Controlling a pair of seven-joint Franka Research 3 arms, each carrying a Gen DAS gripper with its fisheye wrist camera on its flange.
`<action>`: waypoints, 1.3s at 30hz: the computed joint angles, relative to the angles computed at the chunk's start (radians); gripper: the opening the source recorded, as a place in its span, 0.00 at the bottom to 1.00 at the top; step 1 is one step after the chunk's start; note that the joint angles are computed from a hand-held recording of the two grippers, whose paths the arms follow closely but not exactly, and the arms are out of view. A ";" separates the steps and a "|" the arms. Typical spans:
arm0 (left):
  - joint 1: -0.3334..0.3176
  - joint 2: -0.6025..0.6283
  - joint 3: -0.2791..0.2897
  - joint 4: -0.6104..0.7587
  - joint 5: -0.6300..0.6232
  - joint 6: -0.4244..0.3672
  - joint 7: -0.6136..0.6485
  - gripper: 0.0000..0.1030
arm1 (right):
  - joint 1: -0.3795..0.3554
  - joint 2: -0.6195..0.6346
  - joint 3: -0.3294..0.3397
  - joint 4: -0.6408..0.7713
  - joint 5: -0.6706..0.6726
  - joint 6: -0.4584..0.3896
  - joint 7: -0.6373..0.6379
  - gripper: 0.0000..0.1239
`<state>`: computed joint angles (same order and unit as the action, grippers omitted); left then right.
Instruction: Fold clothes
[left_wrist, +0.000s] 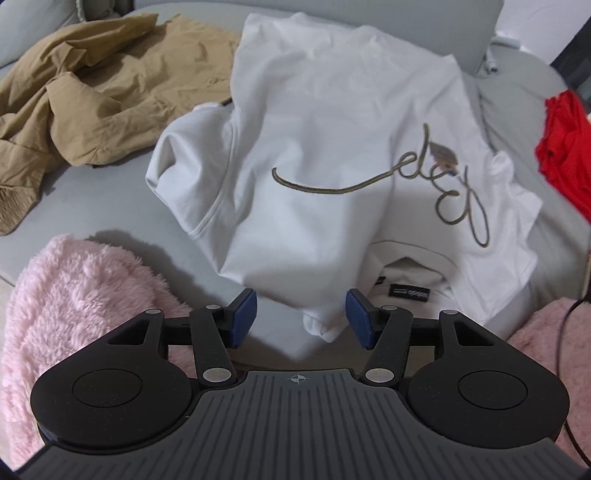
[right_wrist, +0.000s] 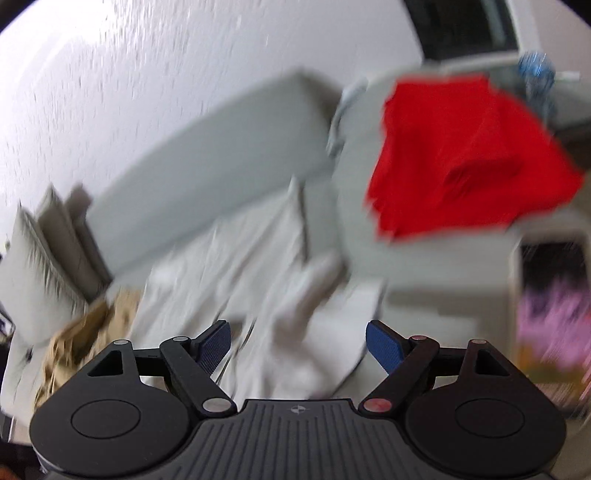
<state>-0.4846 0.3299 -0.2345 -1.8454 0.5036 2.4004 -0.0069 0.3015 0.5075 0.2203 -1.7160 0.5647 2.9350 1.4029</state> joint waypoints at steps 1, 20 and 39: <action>0.000 -0.007 0.000 -0.014 0.004 0.014 -0.005 0.58 | 0.066 0.004 -0.072 0.019 -0.060 -0.073 0.096 0.59; 0.036 -0.142 -0.005 -0.256 0.113 0.218 -0.252 0.58 | 0.300 0.059 -0.360 0.093 -0.585 -0.216 0.679 0.01; 0.094 -0.254 0.042 -0.385 0.354 0.249 -0.730 0.64 | 0.172 0.008 -0.085 0.091 -0.506 -0.232 0.282 0.38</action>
<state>-0.3908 0.0759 -0.1930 -2.2299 0.8572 2.6498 -0.7368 0.4737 0.5151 0.1352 -1.6252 0.0592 2.7035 1.6844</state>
